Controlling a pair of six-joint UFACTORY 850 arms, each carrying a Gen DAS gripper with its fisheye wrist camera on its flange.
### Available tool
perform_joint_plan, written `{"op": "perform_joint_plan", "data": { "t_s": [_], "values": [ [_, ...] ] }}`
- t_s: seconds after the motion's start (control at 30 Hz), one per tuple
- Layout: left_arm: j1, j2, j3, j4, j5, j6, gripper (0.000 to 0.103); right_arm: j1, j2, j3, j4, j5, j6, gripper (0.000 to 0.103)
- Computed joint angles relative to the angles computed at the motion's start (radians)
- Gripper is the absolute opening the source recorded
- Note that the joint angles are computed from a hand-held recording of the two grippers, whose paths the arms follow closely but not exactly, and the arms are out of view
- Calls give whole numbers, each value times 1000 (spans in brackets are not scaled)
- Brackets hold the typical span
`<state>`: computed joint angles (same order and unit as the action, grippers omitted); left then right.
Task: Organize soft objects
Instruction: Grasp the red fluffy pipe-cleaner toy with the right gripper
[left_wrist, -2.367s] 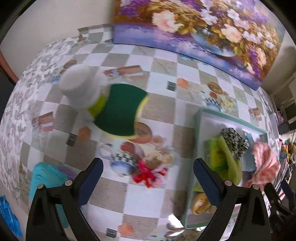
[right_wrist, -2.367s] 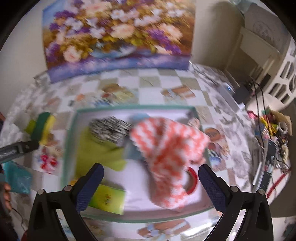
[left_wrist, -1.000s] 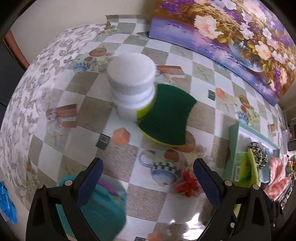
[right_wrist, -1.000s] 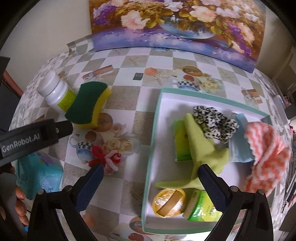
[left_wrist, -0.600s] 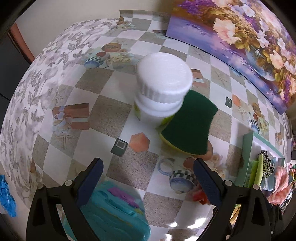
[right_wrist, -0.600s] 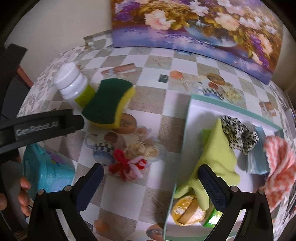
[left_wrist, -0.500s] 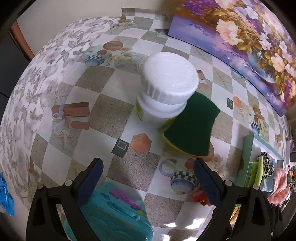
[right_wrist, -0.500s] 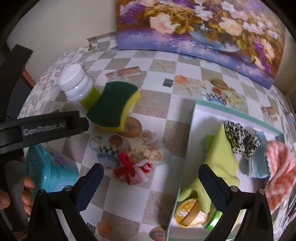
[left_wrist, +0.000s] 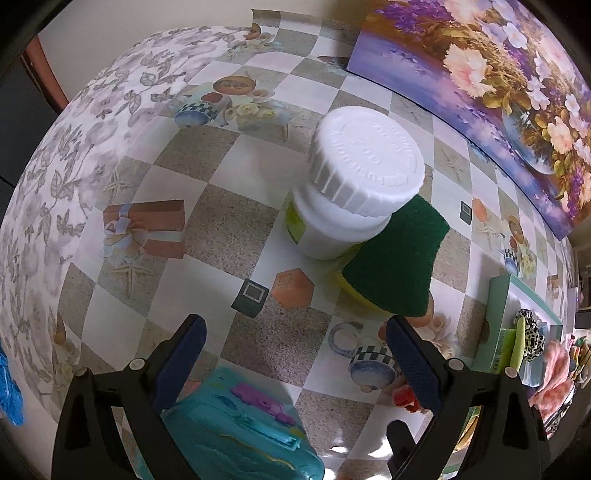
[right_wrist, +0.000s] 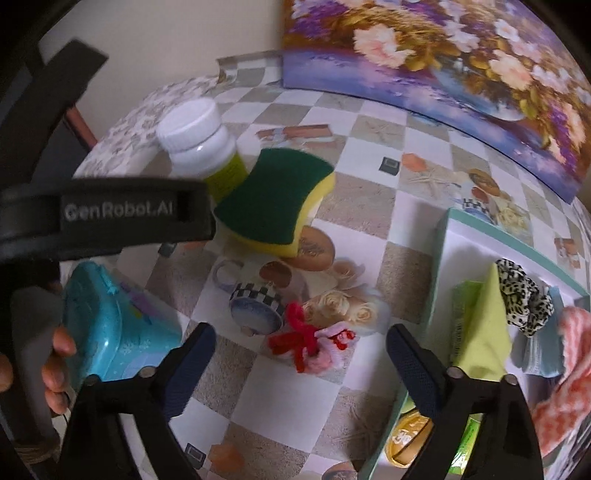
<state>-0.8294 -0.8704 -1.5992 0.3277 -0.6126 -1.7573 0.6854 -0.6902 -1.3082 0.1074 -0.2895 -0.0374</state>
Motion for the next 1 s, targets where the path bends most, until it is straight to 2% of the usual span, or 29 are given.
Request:
{"op": "perform_joint_plan", "data": {
  "t_s": [0.37, 0.47, 0.57, 0.63, 1.0],
  "values": [
    [8, -11, 2, -29, 17, 31, 98, 4, -63, -39, -92, -58, 72, 85],
    [9, -13, 1, -35, 19, 37, 98, 4, -74, -46, -89, -63, 74, 78],
    [10, -16, 0, -37, 18, 40, 98, 7, -73, -43, -156, -57, 135, 69],
    [10, -18, -3, -37, 16, 40, 98, 5, -68, -36, -150, -48, 133, 60],
    [5, -27, -21, -33, 2, 41, 98, -9, -52, -22, -100, -52, 90, 60]
  ]
}}
